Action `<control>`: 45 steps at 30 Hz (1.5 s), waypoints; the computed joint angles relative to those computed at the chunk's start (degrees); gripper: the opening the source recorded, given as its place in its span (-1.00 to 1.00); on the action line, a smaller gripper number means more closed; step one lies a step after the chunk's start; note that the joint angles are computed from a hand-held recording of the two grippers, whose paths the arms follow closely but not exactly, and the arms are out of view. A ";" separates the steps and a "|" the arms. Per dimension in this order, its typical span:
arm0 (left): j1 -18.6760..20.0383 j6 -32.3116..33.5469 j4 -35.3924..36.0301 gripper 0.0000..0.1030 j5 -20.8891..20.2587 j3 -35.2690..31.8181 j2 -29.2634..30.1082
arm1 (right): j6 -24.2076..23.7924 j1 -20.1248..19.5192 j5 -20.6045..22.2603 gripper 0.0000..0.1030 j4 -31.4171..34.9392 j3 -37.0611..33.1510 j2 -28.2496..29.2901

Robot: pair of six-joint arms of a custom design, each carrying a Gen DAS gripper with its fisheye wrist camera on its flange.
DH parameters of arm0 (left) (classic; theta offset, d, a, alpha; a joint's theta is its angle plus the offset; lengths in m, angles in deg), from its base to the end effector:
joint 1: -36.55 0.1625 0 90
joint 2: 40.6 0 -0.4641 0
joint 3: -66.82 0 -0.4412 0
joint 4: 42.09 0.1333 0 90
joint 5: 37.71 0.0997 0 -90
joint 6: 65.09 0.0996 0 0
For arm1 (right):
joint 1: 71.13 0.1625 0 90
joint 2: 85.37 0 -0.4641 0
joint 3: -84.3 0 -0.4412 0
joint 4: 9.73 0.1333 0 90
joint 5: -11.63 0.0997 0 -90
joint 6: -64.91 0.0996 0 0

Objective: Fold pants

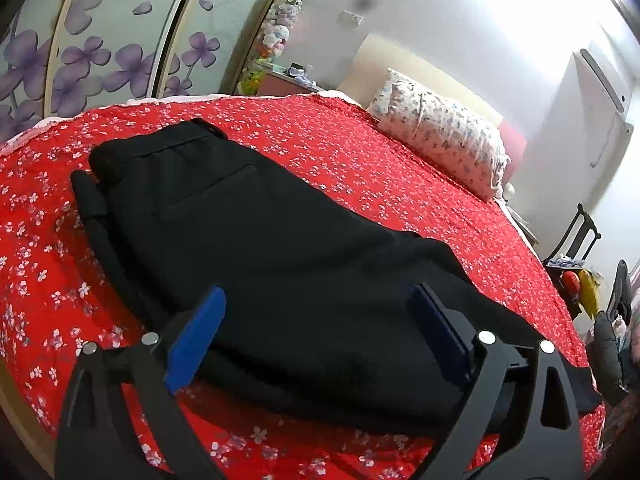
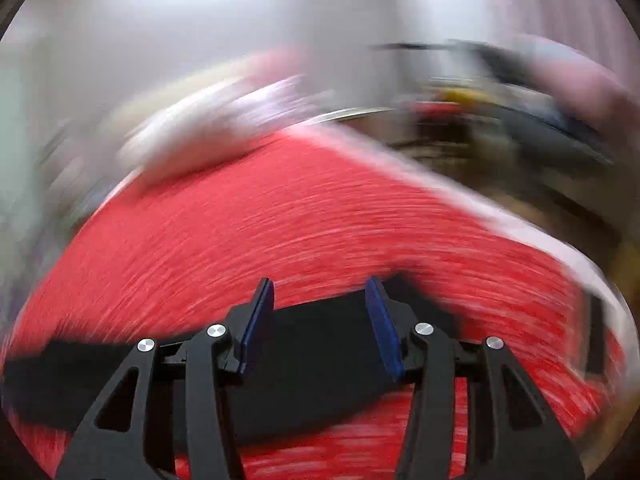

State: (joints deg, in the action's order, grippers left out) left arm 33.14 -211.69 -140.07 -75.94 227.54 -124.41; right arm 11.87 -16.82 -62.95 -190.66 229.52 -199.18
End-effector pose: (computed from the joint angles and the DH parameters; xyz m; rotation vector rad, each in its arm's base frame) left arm -0.1407 -0.2035 0.0790 -0.3009 2.0952 -1.5332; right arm -0.0584 -0.3552 0.3944 0.5296 -2.2755 1.1727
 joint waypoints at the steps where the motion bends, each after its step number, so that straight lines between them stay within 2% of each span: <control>1: 0.18 -0.08 0.16 0.84 -0.01 -0.16 0.31 | -2.31 3.92 -2.62 -0.03 2.26 -0.10 1.58; 2: 0.41 -0.14 0.13 0.84 0.02 -0.43 0.91 | -5.07 9.64 -5.59 -0.04 5.85 -0.29 4.52; 4: 1.33 -0.18 0.28 0.86 0.22 -1.34 2.79 | -6.94 18.38 -9.28 -0.05 7.29 -1.01 12.07; 6: 2.32 0.10 0.57 0.89 0.46 -2.24 4.43 | -6.59 24.49 -12.96 -0.09 7.05 -2.45 19.76; 8: 3.87 1.44 0.70 0.93 0.96 -3.47 6.43 | -5.37 30.63 -18.76 -0.11 6.50 -4.75 28.62; 10: 5.00 2.86 0.61 0.95 1.31 -4.30 7.75 | -5.38 34.92 -23.50 -0.13 6.30 -7.13 36.08; 13: 5.43 4.05 -0.34 0.96 1.63 -4.08 7.41 | -4.44 39.00 -26.77 -0.13 6.34 -9.17 42.80; 17: 5.24 4.95 -1.56 0.96 1.99 -3.18 6.26 | -5.54 40.17 -29.87 -0.15 6.11 -10.62 47.40; 20: 5.50 5.75 -2.27 0.96 2.20 -2.93 5.87 | -5.49 40.88 -32.27 -0.25 5.22 -12.14 50.92; 21: 5.46 5.92 -2.48 0.96 2.15 -2.85 5.83 | -5.41 41.00 -33.20 -0.38 4.98 -12.38 51.59; 23: 5.46 6.24 -2.81 0.96 2.12 -2.76 5.71 | -3.91 41.01 -34.29 -0.42 7.18 -13.37 52.37; 26: 5.24 6.50 -3.08 0.96 2.07 -2.56 5.23 | -2.86 40.55 -33.15 -0.94 10.98 -13.77 52.03; 30: 5.15 6.17 -3.32 0.96 2.29 -2.29 4.76 | -6.14 42.08 -34.88 -0.96 2.69 -12.73 53.39; 33: 5.40 6.84 -4.35 0.96 2.66 -2.15 4.92 | -7.99 42.97 -33.95 -0.97 -5.09 -12.27 55.11; 34: 5.60 7.18 -4.46 0.96 2.65 -2.34 5.30 | -8.95 43.26 -34.75 -0.97 -6.56 -12.27 55.92; 37: 6.16 8.37 -4.98 0.96 2.78 -2.66 5.97 | -17.35 44.08 -41.81 -0.96 -15.95 -12.07 62.51; 39: 6.14 8.77 -5.29 0.96 2.79 -2.55 5.76 | -21.31 43.88 -41.80 -0.88 -22.88 -10.86 64.68; 40: 5.76 8.55 -5.38 0.96 2.76 -2.28 5.31 | -20.55 43.93 -41.69 -0.82 -23.31 -10.59 64.41; 41: 5.34 8.29 -5.49 0.96 2.75 -1.93 4.76 | -18.82 44.20 -42.25 -0.57 -22.70 -10.68 63.99; 42: 4.29 7.31 -5.39 0.96 2.70 -1.19 3.52 | -16.52 44.53 -43.10 -0.12 -22.57 -10.80 63.37; 43: 2.88 5.79 -4.82 0.96 2.68 -0.32 1.84 | -15.20 44.79 -43.58 0.07 -23.09 -10.78 63.13; 44: 1.55 3.80 -3.59 0.96 2.60 0.25 0.48 | -13.60 44.70 -43.29 0.16 -23.63 -10.46 62.05; 45: -1.50 -0.60 0.03 0.96 2.08 1.51 -3.05 | -11.15 44.12 -40.75 0.16 -22.72 -9.46 59.06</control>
State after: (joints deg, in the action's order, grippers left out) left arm 31.64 -212.29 -140.04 -73.86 229.05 -127.46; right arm 0.72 27.30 -103.70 -213.38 220.06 -140.12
